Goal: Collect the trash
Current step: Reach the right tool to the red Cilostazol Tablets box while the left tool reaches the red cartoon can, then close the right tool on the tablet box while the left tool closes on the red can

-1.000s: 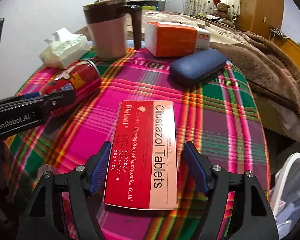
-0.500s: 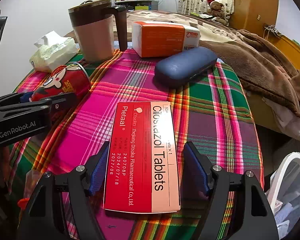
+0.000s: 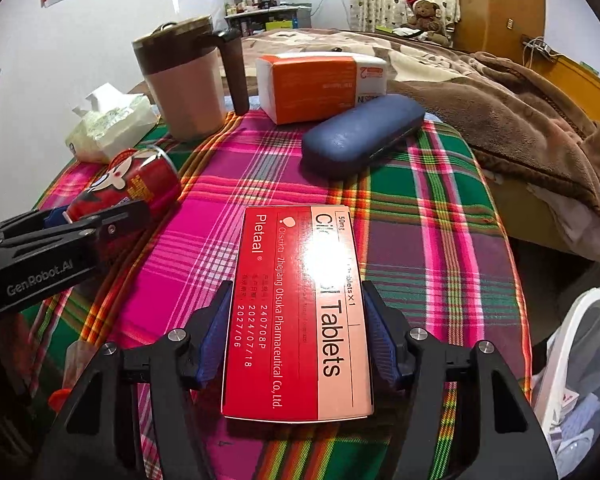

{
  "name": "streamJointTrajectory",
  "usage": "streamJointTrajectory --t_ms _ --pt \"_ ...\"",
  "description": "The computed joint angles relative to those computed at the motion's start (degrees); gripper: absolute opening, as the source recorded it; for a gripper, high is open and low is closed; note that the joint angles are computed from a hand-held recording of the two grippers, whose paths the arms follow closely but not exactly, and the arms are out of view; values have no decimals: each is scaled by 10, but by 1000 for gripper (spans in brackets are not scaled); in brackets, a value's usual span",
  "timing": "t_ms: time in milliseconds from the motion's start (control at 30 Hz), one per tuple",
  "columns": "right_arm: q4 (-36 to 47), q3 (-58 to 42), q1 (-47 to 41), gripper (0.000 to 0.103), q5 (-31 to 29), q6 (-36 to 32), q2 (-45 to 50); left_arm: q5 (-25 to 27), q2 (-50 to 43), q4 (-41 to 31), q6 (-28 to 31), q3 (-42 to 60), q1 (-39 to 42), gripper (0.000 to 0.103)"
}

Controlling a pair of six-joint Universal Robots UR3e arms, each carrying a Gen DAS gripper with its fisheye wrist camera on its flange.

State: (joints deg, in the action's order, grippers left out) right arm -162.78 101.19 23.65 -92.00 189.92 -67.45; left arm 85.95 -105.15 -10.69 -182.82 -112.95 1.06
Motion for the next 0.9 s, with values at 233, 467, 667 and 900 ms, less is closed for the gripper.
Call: streamJointTrajectory --t_ms 233,467,667,900 --pt "-37 55 -13 62 6 6 -43 4 51 13 -11 -46 -8 57" --pt "-66 115 -22 63 13 10 -91 5 112 18 -26 -94 -23 56" --pt "-86 167 -37 63 20 8 -142 18 153 10 -39 -114 -50 54" --pt "-108 227 -63 63 28 2 -206 47 172 3 -58 -107 -99 53"
